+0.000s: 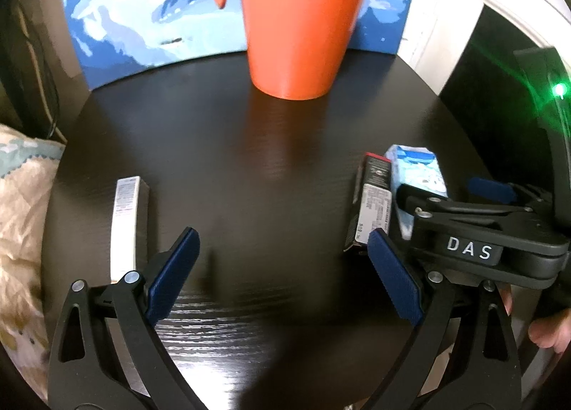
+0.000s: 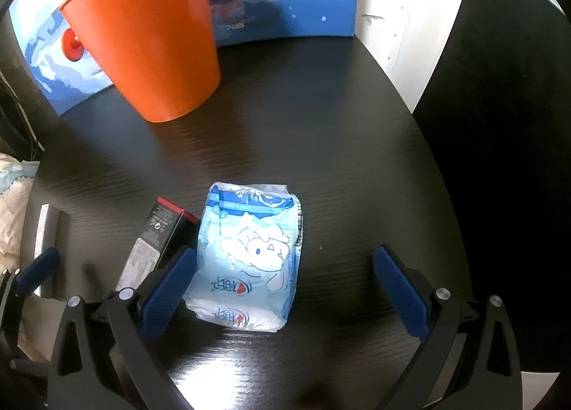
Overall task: Collect trash
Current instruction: 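Move the open right gripper forward around the blue tissue packet, then close the right gripper on the blue tissue packet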
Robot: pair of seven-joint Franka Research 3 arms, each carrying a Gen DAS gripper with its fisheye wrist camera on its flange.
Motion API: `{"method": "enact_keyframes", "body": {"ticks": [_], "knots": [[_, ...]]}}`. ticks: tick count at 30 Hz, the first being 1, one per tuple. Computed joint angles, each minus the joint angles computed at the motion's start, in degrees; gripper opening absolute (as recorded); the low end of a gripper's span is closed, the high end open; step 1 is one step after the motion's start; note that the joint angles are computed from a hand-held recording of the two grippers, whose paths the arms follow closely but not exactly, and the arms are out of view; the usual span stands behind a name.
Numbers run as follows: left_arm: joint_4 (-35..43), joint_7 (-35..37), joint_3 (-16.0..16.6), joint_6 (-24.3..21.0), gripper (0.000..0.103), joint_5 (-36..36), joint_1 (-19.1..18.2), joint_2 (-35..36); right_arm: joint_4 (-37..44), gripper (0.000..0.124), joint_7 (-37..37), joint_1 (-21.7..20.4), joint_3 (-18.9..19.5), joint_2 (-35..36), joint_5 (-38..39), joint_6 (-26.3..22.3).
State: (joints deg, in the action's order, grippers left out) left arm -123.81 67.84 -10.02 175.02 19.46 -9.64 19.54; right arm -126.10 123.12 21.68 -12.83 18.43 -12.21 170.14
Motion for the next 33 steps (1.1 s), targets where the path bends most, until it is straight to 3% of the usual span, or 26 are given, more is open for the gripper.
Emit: {"method": "enact_keyframes", "body": {"ticks": [8,14,22,31,33], "knots": [[0.1,-2.77,2.23,0.05,0.093,1.87,-1.55,-0.1,-0.07,0.099,-0.66,-0.35,0.43,-0.08,0.77,-0.12],[-0.22,1.1,-2.5,-0.75,0.093,-1.97,2.8,-0.05,1.11,0.099,0.51,0.96,-0.7,0.63,-1.38,-1.55],[-0.33,0.9,-1.11,-0.3,0.093,-2.13,1.44,-0.08,1.23,0.099,2.98,1.48,-0.96,0.48,-4.6,-2.35],[-0.04,1.73,-2.03,0.63,0.094,-3.52,2.54,0.6,0.77,0.099,3.94,1.1,-0.76,0.33,-5.69,-1.64],[-0.12,1.46,-1.63,0.85,0.094,-3.28,2.18,0.55,0.56,0.093,3.76,1.09,-0.82,0.23,-6.03,-0.98]]}}
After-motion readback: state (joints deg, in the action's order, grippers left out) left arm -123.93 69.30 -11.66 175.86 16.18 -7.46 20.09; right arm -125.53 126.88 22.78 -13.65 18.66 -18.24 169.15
